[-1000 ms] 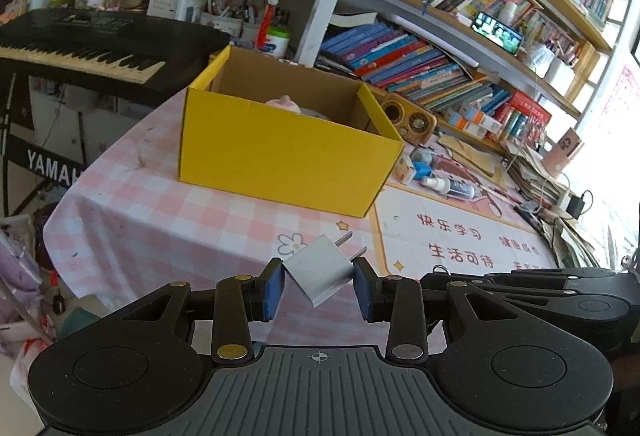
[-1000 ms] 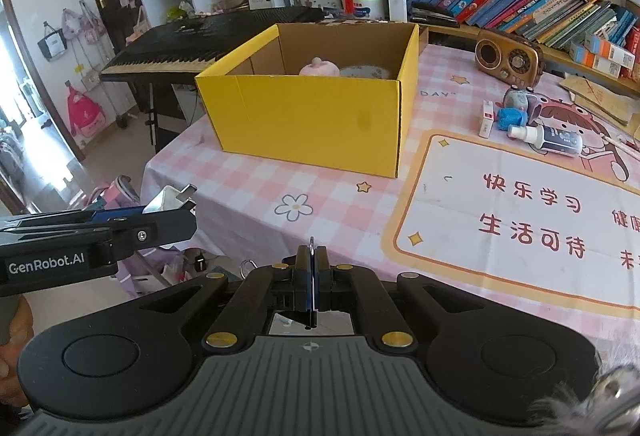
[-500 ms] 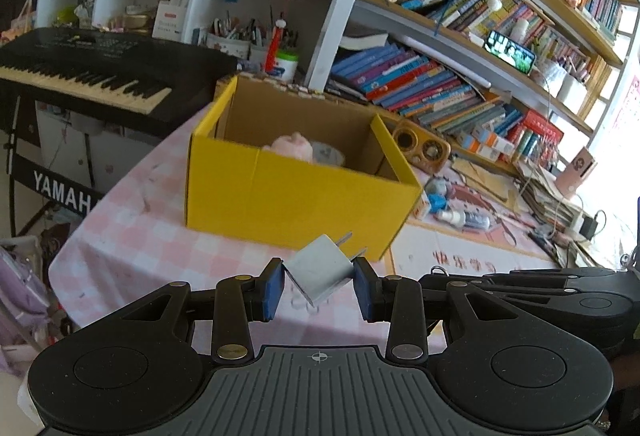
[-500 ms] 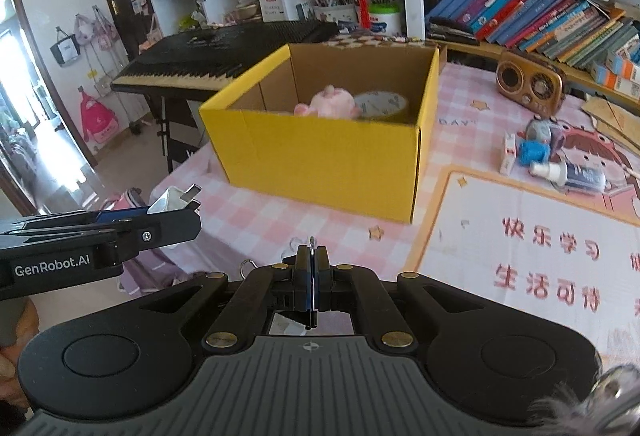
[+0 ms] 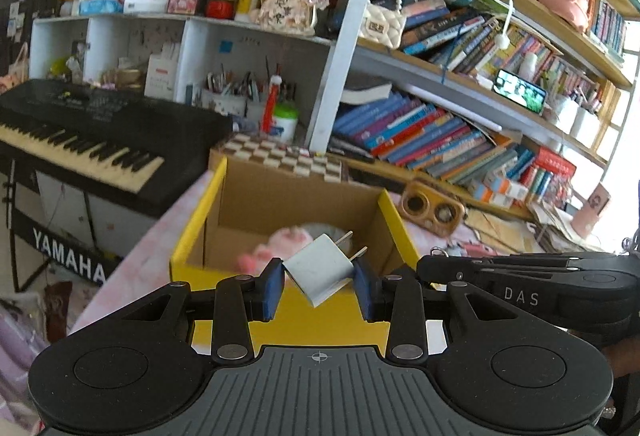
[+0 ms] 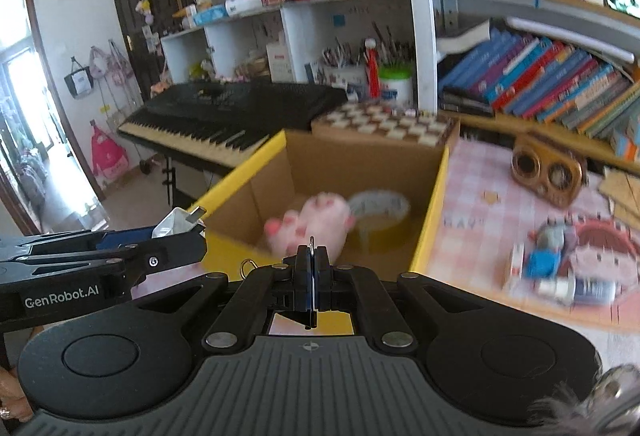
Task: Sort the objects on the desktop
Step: 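Lower the plug and clip into the yellow box and open both tools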
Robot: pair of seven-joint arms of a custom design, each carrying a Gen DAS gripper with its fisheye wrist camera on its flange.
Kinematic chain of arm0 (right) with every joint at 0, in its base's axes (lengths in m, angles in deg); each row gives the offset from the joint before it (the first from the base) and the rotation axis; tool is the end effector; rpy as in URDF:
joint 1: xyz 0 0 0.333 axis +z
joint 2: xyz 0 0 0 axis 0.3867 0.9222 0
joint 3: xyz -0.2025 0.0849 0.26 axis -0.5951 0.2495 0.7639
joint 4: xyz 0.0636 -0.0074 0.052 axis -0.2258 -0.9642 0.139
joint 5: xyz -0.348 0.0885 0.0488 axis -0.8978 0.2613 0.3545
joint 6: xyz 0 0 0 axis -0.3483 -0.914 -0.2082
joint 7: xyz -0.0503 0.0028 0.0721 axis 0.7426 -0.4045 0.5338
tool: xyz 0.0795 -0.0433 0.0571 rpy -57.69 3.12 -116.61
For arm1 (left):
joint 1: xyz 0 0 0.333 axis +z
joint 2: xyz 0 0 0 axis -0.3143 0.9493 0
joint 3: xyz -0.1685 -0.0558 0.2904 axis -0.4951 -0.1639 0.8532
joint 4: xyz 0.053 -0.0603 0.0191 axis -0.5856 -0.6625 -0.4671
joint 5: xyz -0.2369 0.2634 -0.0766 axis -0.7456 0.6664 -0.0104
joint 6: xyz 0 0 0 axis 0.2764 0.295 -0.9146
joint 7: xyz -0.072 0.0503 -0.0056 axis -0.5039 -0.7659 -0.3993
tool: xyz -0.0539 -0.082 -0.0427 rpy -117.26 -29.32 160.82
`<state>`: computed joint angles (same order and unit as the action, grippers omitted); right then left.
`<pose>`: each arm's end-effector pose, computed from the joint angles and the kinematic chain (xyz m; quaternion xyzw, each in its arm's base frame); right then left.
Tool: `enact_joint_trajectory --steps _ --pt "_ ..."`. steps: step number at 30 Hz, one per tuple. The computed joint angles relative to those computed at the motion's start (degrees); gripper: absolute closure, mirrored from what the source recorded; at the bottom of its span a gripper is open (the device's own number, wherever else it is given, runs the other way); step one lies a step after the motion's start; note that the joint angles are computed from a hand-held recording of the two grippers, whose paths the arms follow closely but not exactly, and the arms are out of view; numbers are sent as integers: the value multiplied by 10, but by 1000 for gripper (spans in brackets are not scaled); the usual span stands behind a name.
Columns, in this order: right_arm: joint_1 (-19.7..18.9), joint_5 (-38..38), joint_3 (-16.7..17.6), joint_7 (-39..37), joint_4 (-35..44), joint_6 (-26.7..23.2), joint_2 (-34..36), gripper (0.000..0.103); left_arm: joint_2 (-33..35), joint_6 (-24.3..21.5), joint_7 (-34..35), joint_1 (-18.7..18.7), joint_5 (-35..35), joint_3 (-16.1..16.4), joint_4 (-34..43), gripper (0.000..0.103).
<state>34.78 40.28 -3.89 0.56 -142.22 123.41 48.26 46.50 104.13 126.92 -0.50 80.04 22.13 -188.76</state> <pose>0.5824 0.1838 0.5605 -0.6794 0.5562 -0.2287 0.4204 0.5909 -0.1962 0.5391 -0.5442 0.6610 -0.4741 0.2052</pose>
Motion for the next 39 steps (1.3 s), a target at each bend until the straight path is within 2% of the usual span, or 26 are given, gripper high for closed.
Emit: enact_joint_trajectory --steps 4,7,11,15,18,22,24,32,39 --pt "-19 1 10 -31 54 -5 39 101 22 -11 -22 -114 12 120 55 67" --pt "-23 -19 5 -38 89 -13 67 101 43 -24 -42 -185 19 196 96 67" --pt "-27 -48 3 -51 132 -34 105 101 75 -52 -60 -239 30 253 149 67" --pt "-34 -80 6 -94 175 -74 144 101 111 -105 -76 -287 58 308 207 67" --pt "-41 -93 11 -139 220 -122 174 101 138 -185 -74 -306 87 329 259 67" --pt "-45 -96 13 -204 297 -220 216 101 169 -283 -45 -304 103 319 315 67" --pt "-42 -94 9 -229 335 -272 234 101 178 -310 -31 -300 98 311 327 67" --pt "-24 -93 -19 -273 461 -426 300 101 179 -334 -12 -296 75 301 332 67" --pt "-17 -91 -29 -281 482 -439 314 101 180 -326 -17 -301 77 308 332 67"
